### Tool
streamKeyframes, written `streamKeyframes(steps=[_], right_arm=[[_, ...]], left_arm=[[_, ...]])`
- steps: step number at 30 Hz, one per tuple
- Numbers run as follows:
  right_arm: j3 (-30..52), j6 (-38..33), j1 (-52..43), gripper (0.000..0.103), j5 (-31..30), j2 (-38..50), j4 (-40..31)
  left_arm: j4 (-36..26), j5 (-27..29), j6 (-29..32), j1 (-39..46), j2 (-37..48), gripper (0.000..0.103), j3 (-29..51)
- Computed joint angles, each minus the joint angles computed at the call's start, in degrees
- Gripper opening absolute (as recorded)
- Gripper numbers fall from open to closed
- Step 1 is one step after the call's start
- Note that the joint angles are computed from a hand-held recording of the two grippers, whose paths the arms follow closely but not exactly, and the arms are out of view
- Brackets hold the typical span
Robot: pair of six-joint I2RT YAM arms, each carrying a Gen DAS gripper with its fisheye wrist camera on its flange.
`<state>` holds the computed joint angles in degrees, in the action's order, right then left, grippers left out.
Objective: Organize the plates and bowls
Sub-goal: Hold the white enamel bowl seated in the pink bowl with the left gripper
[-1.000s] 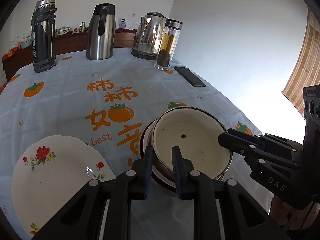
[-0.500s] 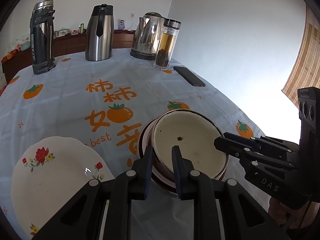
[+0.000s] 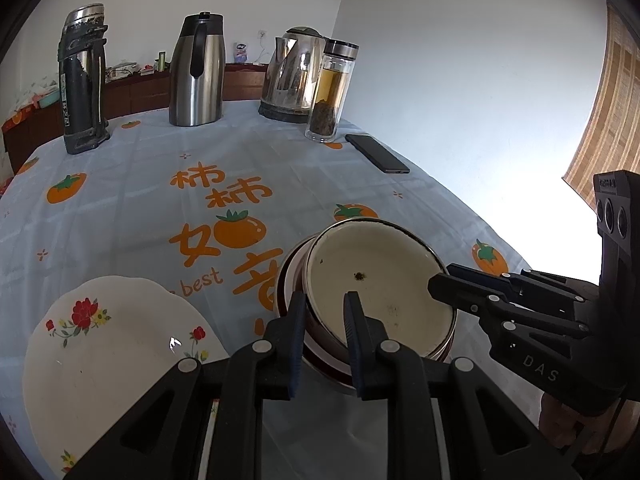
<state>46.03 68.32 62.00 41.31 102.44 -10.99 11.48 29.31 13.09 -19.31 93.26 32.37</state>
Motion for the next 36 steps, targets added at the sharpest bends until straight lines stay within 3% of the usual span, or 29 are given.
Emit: streamKeyframes(steps=[36], right_arm=[[1.7, 0.8, 1.0, 0.02, 1.4, 1.3, -2.2]], left_arm=[[4.7, 1.6, 0.6, 0.9, 0.8, 0.021, -1.9]])
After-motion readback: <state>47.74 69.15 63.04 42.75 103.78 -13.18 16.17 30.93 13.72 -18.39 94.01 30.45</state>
